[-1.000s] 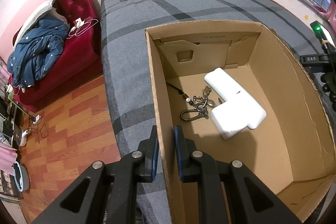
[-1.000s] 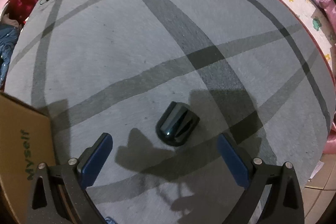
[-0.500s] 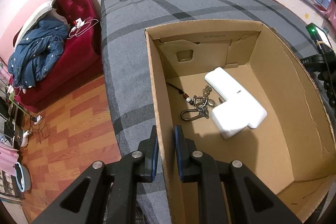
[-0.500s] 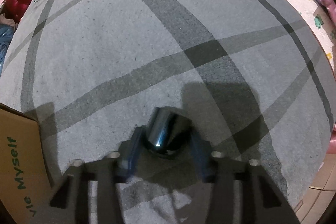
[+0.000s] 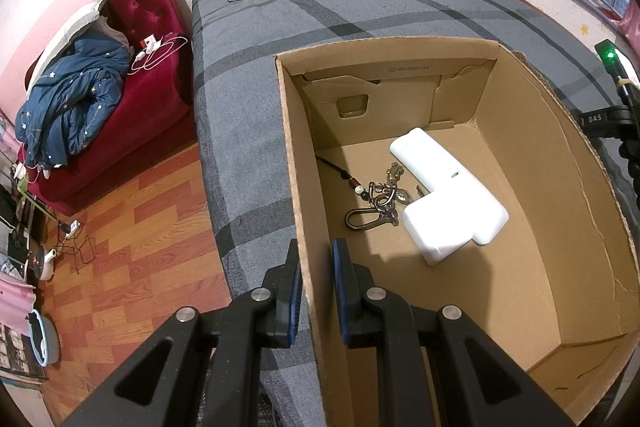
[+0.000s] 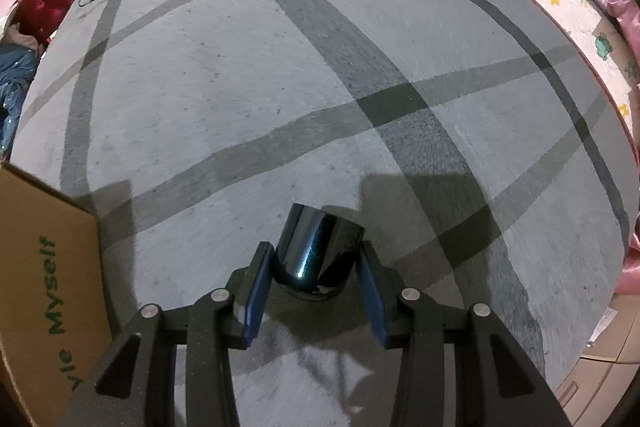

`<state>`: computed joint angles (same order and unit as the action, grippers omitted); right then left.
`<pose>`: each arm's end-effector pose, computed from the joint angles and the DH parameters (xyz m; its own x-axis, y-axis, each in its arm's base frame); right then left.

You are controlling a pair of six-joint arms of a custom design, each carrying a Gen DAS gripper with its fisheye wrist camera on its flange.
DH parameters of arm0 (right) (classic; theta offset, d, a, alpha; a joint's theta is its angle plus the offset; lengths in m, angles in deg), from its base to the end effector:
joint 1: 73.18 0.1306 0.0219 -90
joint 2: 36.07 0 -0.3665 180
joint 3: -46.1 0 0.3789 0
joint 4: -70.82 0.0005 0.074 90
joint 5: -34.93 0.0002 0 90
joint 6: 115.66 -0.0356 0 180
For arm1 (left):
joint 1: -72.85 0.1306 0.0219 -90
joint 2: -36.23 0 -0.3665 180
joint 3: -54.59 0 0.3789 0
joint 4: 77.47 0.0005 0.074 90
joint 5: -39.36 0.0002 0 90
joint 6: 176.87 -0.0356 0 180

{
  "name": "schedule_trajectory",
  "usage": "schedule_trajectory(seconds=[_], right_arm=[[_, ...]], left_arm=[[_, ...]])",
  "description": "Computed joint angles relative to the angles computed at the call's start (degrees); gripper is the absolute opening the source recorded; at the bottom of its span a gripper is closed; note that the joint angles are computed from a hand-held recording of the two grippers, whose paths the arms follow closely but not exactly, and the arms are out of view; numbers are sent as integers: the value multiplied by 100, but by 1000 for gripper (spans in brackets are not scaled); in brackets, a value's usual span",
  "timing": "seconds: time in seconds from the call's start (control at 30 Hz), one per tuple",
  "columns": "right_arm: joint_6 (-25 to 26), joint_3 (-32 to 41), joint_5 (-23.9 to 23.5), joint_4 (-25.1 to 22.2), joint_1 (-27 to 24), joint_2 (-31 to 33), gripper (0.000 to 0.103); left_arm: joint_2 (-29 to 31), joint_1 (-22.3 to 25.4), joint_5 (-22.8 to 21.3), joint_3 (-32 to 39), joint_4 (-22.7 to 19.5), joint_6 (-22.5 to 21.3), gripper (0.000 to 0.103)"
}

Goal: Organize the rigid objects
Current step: 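Lift the black cup with the right gripper and carry it into the box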

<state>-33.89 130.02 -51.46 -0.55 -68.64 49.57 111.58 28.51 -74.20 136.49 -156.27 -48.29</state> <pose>0.4034 0.0293 0.3798 -0.9526 0.0677 -0.2965 0.0764 0.9969 -0.0180 0.2513 -0.2264 0.4268 -0.8777 0.0584 -0.4757 0.0079 0.9942 0.1075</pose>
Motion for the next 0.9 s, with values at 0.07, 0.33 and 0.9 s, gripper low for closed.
schedule_trajectory(seconds=[0.07,0.33,0.9], right_arm=[[-38,-37,-31,-62,60,-138,45],[-123,-79,3,-246,261,-539,45],[-196,94,83,-562,587,-1048,45]], left_arm=[[13,-23,-40,14,-39,-4,15],[37,-70,-71,67,-99,40,15],[51,-72,-60,62,-92,74,15]])
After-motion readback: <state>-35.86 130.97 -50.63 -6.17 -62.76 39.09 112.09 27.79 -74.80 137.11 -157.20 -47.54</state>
